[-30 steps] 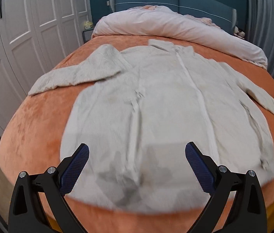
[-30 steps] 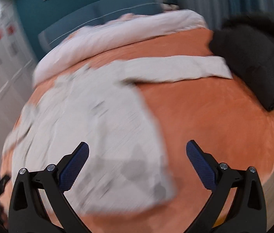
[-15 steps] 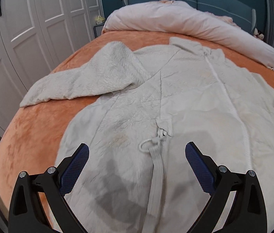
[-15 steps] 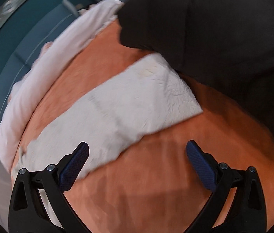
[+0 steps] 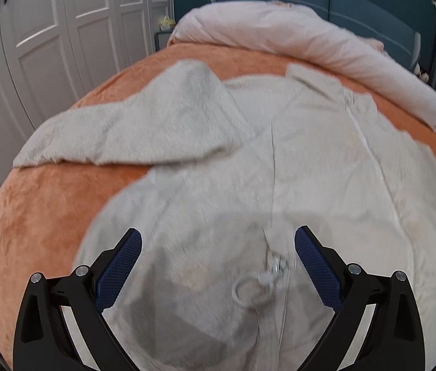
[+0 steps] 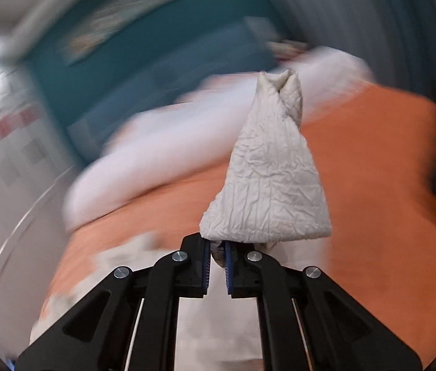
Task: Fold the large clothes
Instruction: 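Grasp the jacket sleeve with the right tool and fold it across the body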
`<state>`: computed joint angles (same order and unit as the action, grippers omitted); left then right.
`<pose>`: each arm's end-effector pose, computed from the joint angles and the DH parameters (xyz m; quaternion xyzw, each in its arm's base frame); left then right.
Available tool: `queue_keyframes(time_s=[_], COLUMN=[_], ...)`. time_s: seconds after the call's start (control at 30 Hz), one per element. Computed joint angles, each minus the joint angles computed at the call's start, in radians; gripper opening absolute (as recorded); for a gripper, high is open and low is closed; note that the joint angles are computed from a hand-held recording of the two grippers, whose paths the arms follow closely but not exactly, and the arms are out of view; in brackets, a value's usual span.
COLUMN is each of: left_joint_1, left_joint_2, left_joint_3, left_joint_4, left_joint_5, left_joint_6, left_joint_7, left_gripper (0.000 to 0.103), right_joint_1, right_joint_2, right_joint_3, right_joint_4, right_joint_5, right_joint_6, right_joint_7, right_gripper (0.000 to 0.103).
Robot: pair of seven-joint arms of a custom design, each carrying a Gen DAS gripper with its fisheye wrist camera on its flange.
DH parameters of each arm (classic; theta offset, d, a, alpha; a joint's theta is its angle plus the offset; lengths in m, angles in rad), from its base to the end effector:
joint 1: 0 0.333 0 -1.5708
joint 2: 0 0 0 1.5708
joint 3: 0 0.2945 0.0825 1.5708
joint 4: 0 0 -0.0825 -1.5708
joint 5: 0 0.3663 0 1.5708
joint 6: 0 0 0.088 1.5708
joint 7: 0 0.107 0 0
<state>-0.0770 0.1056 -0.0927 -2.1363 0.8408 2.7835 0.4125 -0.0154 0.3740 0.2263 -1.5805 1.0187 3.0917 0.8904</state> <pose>0.5588 -0.1288 0.3965 -0.7495 0.5676 -0.2156 0.2640 0.6765 0.0470 0.5143 -0.5370 0.6359 -0.2285 0.5051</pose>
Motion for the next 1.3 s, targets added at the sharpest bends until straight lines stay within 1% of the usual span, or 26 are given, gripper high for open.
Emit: queue_keyframes(time_s=[0.07, 0.1, 0.17, 0.2, 0.27, 0.33, 0.4, 0.43, 0.47, 0.5, 0.53, 0.6, 0.63, 0.67, 0.73, 0.77, 0.83, 0.87, 0.9, 0.97, 1.0, 1.03, 1.1, 1.2, 1.27, 1.3], left_joint_1=[0.011, 0.017, 0.034, 0.047, 0.070, 0.113, 0.178, 0.206, 0.219, 0.240, 0.237, 0.228, 0.216, 0.197, 0.108, 0.054, 0.014, -0.003, -0.035, -0.063, -0.073, -0.079, -0.093, -0.122, -0.099, -0.069], left_joint_2=[-0.004, -0.004, -0.002, 0.000, 0.009, 0.038, 0.089, 0.121, 0.156, 0.221, 0.257, 0.368, 0.421, 0.466, 0.500, 0.509, 0.528, 0.538, 0.551, 0.576, 0.599, 0.613, 0.624, 0.618, 0.595, 0.566], left_joint_3=[0.005, 0.006, 0.003, -0.004, -0.019, -0.072, -0.162, -0.203, -0.228, -0.269, -0.275, -0.294, -0.295, -0.286, -0.192, -0.132, -0.088, -0.068, -0.032, -0.001, 0.010, 0.016, 0.034, 0.072, 0.054, 0.025], left_joint_4=[0.010, 0.015, 0.019, 0.022, 0.026, 0.047, 0.099, 0.137, 0.178, 0.254, 0.297, 0.427, 0.487, 0.541, 0.596, 0.615, 0.655, 0.679, 0.712, 0.761, 0.790, 0.803, 0.782, 0.751, 0.709, 0.666], left_joint_5=[-0.016, -0.032, -0.104, -0.177, -0.317, -0.541, -0.780, -0.870, -0.928, -1.009, -1.031, -1.089, -1.108, -1.115, -1.049, -0.978, -0.899, -0.856, -0.798, -0.718, -0.682, -0.655, -0.598, -0.522, -0.514, -0.535], left_joint_6=[0.029, 0.041, 0.084, 0.110, 0.159, 0.201, 0.204, 0.192, 0.173, 0.134, 0.109, 0.037, 0.006, -0.024, -0.047, -0.033, -0.037, -0.047, -0.072, -0.113, -0.135, -0.141, -0.095, -0.048, -0.019, 0.006], left_joint_7=[0.014, 0.024, 0.070, 0.118, 0.213, 0.387, 0.588, 0.664, 0.712, 0.783, 0.800, 0.840, 0.843, 0.831, 0.732, 0.672, 0.642, 0.627, 0.599, 0.568, 0.562, 0.554, 0.525, 0.457, 0.449, 0.455], left_gripper=[0.097, 0.097, 0.097, 0.097, 0.097, 0.097, 0.097, 0.097, 0.097, 0.097, 0.097, 0.097, 0.095, 0.092, 0.073, 0.068, 0.053, 0.051, 0.051, 0.051, 0.053, 0.058, 0.060, 0.061, 0.061, 0.061], right_joint_1=[0.015, 0.064, 0.164, 0.231, 0.274, 0.220, 0.140, 0.104, 0.087, 0.088, 0.110, 0.166, 0.170, 0.162, 0.151, 0.143, 0.098, 0.113, 0.155, 0.247, 0.264, 0.255, 0.199, 0.249, 0.251, 0.254], right_joint_2=[0.028, 0.065, 0.128, 0.171, 0.195, 0.173, 0.102, 0.061, 0.038, 0.006, -0.015, -0.012, -0.009, 0.008, 0.026, 0.038, 0.043, 0.061, 0.096, 0.150, 0.181, 0.190, 0.186, 0.184, 0.181, 0.172], right_joint_3=[0.081, 0.079, 0.029, -0.016, -0.037, 0.032, 0.096, 0.120, 0.115, 0.084, 0.036, -0.103, -0.131, -0.156, -0.176, -0.170, -0.123, -0.140, -0.189, -0.300, -0.331, -0.326, -0.262, -0.318, -0.321, -0.328], right_joint_4=[0.048, 0.084, 0.130, 0.153, 0.143, 0.083, -0.016, -0.067, -0.095, -0.135, -0.168, -0.188, -0.198, -0.184, -0.173, -0.159, -0.157, -0.134, -0.096, -0.071, -0.063, -0.069, -0.093, -0.107, -0.106, -0.113], right_joint_5=[0.010, -0.037, -0.160, -0.262, -0.336, -0.294, -0.137, -0.051, -0.006, 0.003, -0.022, -0.175, -0.200, -0.225, -0.275, -0.290, -0.276, -0.320, -0.397, -0.538, -0.594, -0.589, -0.561, -0.658, -0.697, -0.706], right_joint_6=[-0.065, -0.123, -0.202, -0.250, -0.283, -0.277, -0.248, -0.212, -0.194, -0.166, -0.137, -0.106, -0.097, -0.097, -0.115, -0.126, -0.122, -0.128, -0.137, -0.146, -0.163, -0.173, -0.140, -0.125, -0.131, -0.139], right_joint_7=[-0.120, -0.123, -0.056, 0.021, 0.077, 0.040, -0.075, -0.143, -0.180, -0.170, -0.122, 0.098, 0.151, 0.209, 0.284, 0.306, 0.279, 0.314, 0.384, 0.528, 0.594, 0.598, 0.589, 0.669, 0.698, 0.709], right_gripper=[0.009, 0.011, 0.027, 0.041, 0.046, 0.048, 0.058, 0.061, 0.061, 0.061, 0.061, 0.060, 0.055, 0.049, 0.018, 0.013, 0.011, 0.011, 0.011, 0.010, 0.007, 0.004, 0.001, 0.001, 0.001, 0.001])
